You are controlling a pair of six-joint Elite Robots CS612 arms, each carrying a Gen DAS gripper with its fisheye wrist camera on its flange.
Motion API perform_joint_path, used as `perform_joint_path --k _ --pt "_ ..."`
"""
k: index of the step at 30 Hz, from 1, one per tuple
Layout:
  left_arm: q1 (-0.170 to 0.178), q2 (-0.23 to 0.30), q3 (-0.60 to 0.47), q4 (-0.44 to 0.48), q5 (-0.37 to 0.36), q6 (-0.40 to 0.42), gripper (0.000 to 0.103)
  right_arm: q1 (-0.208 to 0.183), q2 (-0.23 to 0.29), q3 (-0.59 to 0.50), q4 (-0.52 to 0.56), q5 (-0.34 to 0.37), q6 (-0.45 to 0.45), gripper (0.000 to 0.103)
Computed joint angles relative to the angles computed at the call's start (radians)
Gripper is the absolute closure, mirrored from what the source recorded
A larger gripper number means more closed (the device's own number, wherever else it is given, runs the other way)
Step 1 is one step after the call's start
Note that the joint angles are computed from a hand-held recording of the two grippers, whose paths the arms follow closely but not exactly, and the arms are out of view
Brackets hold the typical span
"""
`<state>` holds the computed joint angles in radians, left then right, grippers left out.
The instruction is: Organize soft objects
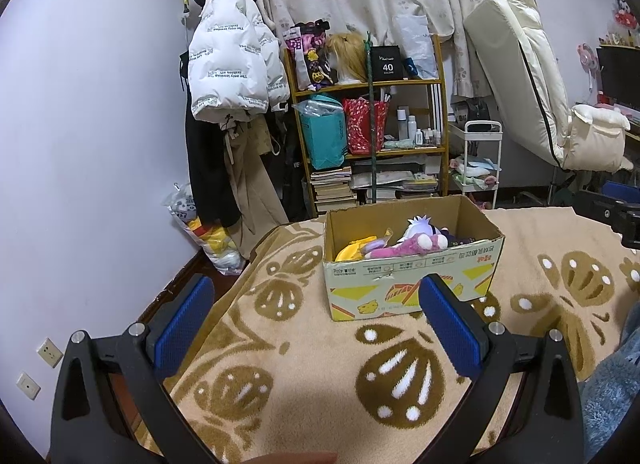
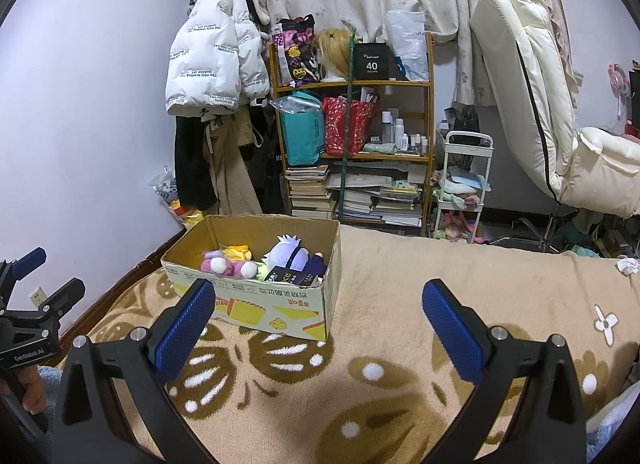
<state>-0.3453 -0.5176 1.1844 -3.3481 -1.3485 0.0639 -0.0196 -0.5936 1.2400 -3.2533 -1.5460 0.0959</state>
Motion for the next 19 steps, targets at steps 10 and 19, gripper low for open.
perform_joint_path --k 10,19 --pt "0.001 0.001 -0.003 0.004 -0.001 -0.003 0.002 0.000 0.000 0.000 0.001 0.001 0.000 0.000" --pt "0.002 0.001 -0.007 0.012 -0.003 0.000 0.002 -0.002 0.000 -0.001 0.002 0.004 -0.003 0.000"
